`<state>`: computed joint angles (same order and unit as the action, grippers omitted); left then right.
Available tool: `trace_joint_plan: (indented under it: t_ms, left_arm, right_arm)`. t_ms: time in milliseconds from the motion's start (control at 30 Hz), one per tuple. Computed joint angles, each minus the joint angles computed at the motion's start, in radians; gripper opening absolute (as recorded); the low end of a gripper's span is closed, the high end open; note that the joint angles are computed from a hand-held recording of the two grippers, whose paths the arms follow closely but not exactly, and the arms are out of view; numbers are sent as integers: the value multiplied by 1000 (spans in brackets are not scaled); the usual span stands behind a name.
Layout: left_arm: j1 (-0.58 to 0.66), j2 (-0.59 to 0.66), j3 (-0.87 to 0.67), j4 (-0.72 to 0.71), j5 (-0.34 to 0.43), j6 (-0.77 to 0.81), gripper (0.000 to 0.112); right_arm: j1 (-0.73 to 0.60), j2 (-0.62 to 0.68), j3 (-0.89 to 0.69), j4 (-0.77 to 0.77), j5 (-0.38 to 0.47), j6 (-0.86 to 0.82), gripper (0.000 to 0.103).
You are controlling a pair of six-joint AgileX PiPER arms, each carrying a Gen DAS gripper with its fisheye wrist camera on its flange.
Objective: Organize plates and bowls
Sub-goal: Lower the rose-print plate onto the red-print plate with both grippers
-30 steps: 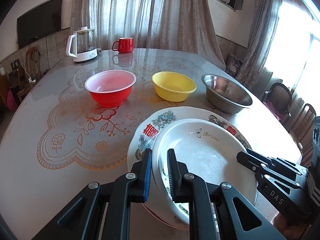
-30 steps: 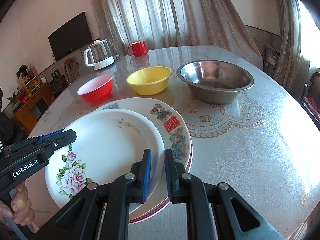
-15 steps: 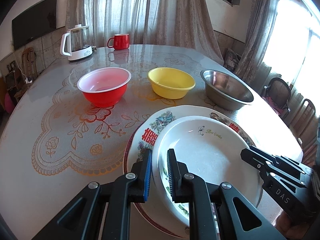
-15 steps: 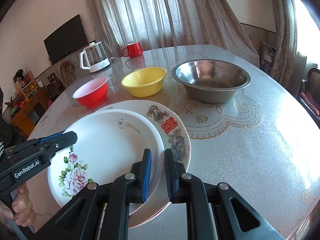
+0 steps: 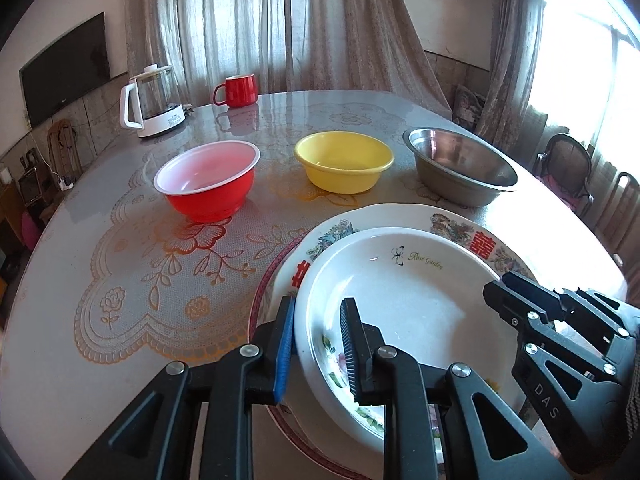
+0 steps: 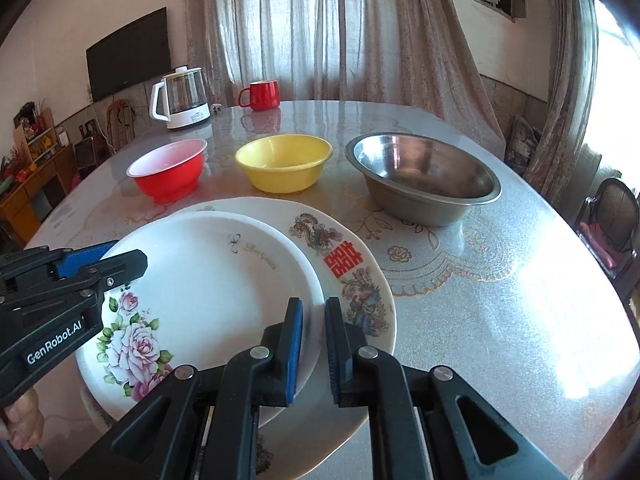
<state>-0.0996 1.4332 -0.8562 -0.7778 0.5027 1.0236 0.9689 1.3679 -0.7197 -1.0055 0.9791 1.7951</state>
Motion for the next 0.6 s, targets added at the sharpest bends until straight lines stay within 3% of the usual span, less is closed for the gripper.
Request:
trace_joint_plan:
  t_ms: [133, 267, 400, 600]
  left_arm:
    - [44, 3, -12, -41, 62, 10, 22]
    - [-15, -26, 31, 10, -35, -1, 22]
    - [8, -20, 28, -43, -4, 24, 24]
    - [2, -39, 55, -65, -22, 44, 28]
  right_arm:
    - [-11, -61, 50, -10, -54, 32, 15]
    - [-19, -81, 60, -5, -79, 51, 19]
    - [-10, -97, 66, -1, -83, 70, 22]
    - [5, -141, 99, -7, -100, 110, 22]
